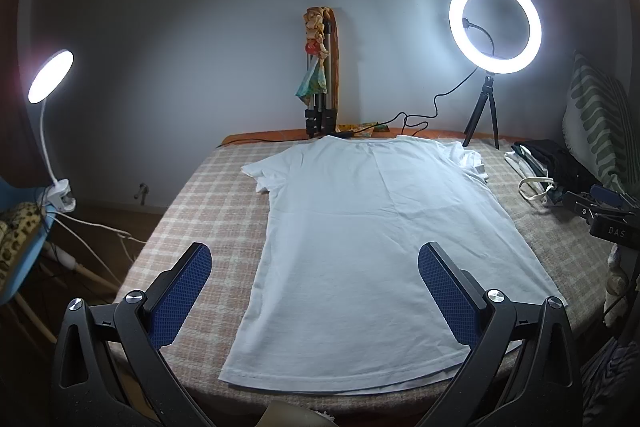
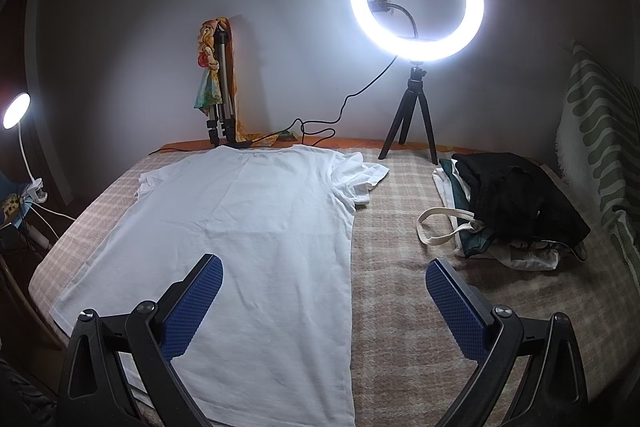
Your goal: Fold small clothes
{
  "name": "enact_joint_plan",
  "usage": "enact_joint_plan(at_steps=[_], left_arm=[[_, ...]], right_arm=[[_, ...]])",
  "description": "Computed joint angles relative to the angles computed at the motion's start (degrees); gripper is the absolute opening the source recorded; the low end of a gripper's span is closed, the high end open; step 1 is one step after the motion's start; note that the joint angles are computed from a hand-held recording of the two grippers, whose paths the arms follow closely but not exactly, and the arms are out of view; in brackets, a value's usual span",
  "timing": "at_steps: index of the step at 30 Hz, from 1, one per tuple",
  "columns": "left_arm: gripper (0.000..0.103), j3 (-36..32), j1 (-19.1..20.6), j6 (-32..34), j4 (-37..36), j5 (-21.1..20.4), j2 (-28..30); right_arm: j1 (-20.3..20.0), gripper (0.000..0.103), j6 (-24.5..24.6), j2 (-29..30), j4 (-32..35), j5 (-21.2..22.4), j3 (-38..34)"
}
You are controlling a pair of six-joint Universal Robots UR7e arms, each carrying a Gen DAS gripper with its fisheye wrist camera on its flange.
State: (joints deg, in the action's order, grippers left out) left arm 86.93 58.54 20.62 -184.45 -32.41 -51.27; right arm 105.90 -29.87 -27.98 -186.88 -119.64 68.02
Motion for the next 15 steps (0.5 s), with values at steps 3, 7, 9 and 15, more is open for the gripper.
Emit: enact_joint_plan(at_steps=[3, 7, 9, 15], left_arm=[[0.103, 0.0, 0.0, 0.1, 0.0, 0.1, 0.0], [0.103, 0.1, 0.1, 0.0, 0.2, 0.0, 0.0], [0.103, 0.1, 0.1, -0.1, 0.3, -0.1, -0.1], [0.103, 0.9, 0.1, 0.6, -0.8, -0.7, -0.6]], right_arm=[[0.0, 0.103, 0.0, 0.0, 0.1, 0.0, -0.1], [0.1, 0.103, 0.0, 0.2, 0.5, 0.0, -0.6], [0.2, 0.103, -0.1, 0.5, 0.7, 0.0, -1.0], [0.6, 0.103, -0.7, 1.7, 1.0, -0.4, -2.8]])
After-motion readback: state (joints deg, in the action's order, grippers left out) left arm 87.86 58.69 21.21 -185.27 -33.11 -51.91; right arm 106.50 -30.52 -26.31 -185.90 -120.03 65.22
